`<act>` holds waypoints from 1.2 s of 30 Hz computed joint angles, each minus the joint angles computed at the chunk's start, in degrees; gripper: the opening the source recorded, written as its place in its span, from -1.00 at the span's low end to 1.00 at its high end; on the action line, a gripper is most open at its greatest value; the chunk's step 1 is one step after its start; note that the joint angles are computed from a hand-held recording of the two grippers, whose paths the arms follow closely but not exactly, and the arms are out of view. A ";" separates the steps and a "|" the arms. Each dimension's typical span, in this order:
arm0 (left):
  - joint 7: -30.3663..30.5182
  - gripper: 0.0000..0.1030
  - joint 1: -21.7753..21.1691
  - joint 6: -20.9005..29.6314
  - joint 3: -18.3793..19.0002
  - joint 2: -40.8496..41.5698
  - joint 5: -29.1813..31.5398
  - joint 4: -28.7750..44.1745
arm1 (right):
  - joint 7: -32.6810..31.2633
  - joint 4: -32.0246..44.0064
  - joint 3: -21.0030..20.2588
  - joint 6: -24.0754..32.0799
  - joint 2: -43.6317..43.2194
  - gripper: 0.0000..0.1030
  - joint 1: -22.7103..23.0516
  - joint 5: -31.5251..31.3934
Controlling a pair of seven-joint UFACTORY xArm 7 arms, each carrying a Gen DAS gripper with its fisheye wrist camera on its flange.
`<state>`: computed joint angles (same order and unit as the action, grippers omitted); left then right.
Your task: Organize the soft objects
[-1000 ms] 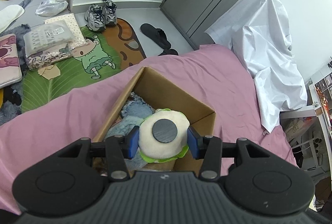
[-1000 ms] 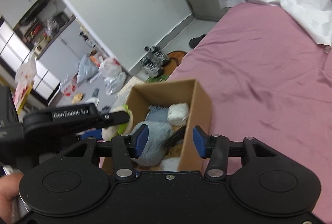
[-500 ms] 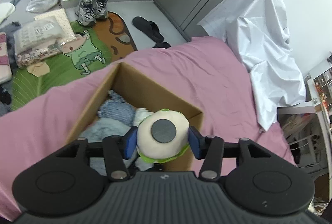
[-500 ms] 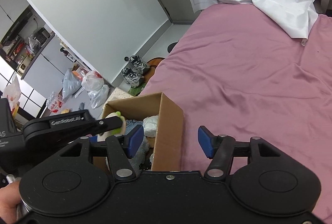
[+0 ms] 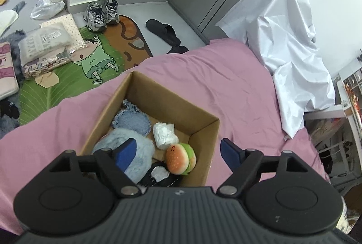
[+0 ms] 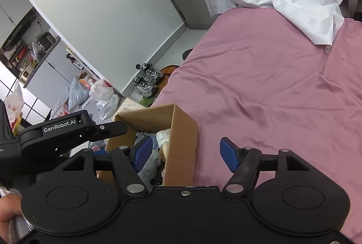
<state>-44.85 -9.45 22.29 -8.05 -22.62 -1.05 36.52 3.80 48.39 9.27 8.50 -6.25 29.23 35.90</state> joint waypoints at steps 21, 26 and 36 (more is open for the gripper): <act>5.18 0.70 -1.62 15.76 -3.12 -12.46 5.52 -0.93 | 14.90 -12.36 0.70 -2.33 -14.47 0.75 -0.79 -11.81; 6.41 0.76 -2.30 18.57 -3.46 -16.14 5.28 -1.25 | 20.72 -14.03 1.04 -0.52 -18.55 0.87 -2.13 -17.14; 7.40 0.95 -3.34 21.74 -4.09 -22.45 4.04 -2.38 | 27.24 -17.25 3.23 4.42 -27.21 1.00 -3.90 -26.56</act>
